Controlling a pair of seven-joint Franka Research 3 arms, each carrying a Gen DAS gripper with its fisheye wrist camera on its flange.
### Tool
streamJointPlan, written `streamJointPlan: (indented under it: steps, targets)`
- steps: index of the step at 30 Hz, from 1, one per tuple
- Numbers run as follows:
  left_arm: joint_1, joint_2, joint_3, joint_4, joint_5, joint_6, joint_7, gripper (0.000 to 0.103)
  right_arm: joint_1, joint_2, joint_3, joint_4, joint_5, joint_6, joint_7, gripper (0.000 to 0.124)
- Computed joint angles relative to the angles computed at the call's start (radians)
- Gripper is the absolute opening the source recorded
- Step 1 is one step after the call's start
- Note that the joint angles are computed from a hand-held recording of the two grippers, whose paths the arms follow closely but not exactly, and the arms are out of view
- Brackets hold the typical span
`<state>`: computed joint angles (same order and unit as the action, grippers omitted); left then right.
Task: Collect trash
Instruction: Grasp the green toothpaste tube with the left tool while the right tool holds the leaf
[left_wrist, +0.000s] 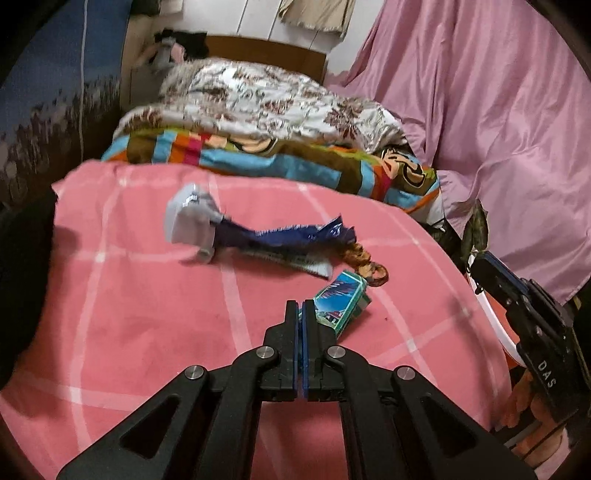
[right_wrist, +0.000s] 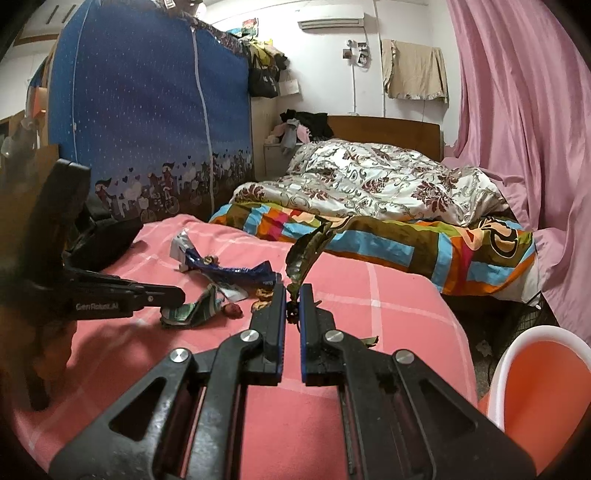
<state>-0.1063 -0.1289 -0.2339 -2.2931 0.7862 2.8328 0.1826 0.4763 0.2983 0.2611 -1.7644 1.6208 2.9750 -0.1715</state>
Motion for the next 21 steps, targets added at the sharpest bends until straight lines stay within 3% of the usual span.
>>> streamJointPlan:
  steps: [1,4,10,15,17,21]
  targets:
    - [-0.005,0.002,0.010,-0.006,-0.030,0.017,0.027,0.005,0.004,0.003,-0.002,-0.001,-0.030,0.003,0.029,0.043]
    - [-0.006,0.003,0.021,-0.020,-0.088,0.052,0.073,0.036,0.007,0.018,-0.002,0.001,-0.117,0.011,0.114,0.043]
    - [-0.004,0.005,0.024,-0.031,-0.131,0.102,0.120,0.037,-0.022,0.027,0.028,-0.003,-0.183,0.016,0.172,0.043]
    - [-0.020,0.018,0.015,-0.011,-0.180,0.070,0.199,0.037,-0.035,0.028,0.044,-0.005,-0.192,0.020,0.179,0.043]
    - [-0.033,0.026,0.021,-0.004,-0.219,0.064,0.262,0.042,-0.037,0.029,0.047,-0.008,-0.200,0.020,0.188,0.043]
    - [-0.034,0.039,0.013,0.012,-0.202,0.044,0.269,0.042,-0.044,0.026,0.051,-0.013,-0.195,0.018,0.191,0.043]
